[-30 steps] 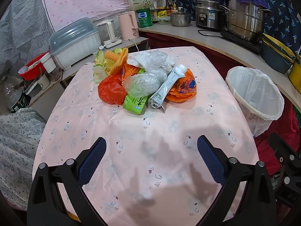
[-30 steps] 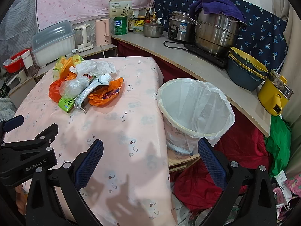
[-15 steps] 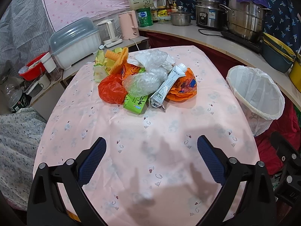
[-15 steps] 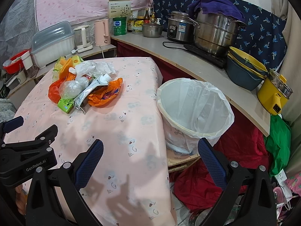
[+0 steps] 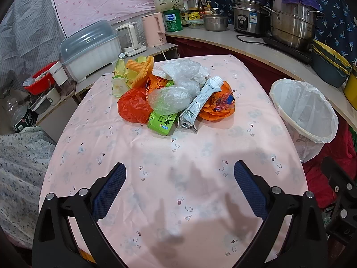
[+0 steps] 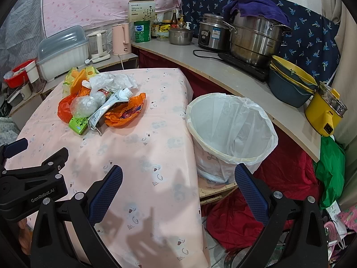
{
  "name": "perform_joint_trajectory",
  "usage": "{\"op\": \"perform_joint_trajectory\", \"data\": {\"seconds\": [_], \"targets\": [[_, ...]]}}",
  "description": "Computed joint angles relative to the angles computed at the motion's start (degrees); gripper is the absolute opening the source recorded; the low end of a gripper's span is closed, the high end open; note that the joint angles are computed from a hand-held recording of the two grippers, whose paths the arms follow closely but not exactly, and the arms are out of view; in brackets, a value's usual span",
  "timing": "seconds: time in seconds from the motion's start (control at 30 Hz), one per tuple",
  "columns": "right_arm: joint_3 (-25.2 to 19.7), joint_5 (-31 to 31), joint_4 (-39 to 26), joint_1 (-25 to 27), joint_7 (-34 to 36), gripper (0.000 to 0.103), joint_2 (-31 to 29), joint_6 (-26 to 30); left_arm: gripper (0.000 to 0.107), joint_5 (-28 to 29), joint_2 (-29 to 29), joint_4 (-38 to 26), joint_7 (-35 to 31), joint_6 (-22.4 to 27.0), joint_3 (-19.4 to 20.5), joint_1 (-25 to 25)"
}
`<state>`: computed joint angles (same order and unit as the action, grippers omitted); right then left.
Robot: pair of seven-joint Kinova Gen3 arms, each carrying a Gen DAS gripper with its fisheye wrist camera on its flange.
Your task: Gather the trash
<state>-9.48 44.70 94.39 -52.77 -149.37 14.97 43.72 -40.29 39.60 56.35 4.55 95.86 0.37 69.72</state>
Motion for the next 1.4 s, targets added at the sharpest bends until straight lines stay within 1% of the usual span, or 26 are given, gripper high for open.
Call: {"op": "perform_joint_trajectory", "data": {"seconds": [0.77,0.93,1.03,1.2,1.4], "targets": [[-0.04,0.19,0.10,0.06,-0.31,0.096,-0.12,-0.14,0.093,-0.42,-0.68,1.43,0.79,-0.42,0.40,-0.10],[0.03,0.10,-0.43,0.07,-0.09,0.096,0.10,0.09,0.093,-0.35,-1.18,2.33,1.08,-1.37,0.43,-0.78],[0.09,-0.32,-1.09,0.11,0.07,0.096,0.51,0.38,0.093,-0.70,-1.63,3.30,1.49,-2.27,0.40,-1.12],[0.98,-1.32,-4.12,0.08,1.10,0.096,2.71,0.65,0.093,-0.95,-3.27,6.46,2.68,-4.82,0.74,-2.26],[2.66,-1.63,-6.42,-0.86,0.28,0.096,5.24,-0.56,0.093,-1.05,-6.25,12.25,5.02,-7.62,1.65,-4.59]]}}
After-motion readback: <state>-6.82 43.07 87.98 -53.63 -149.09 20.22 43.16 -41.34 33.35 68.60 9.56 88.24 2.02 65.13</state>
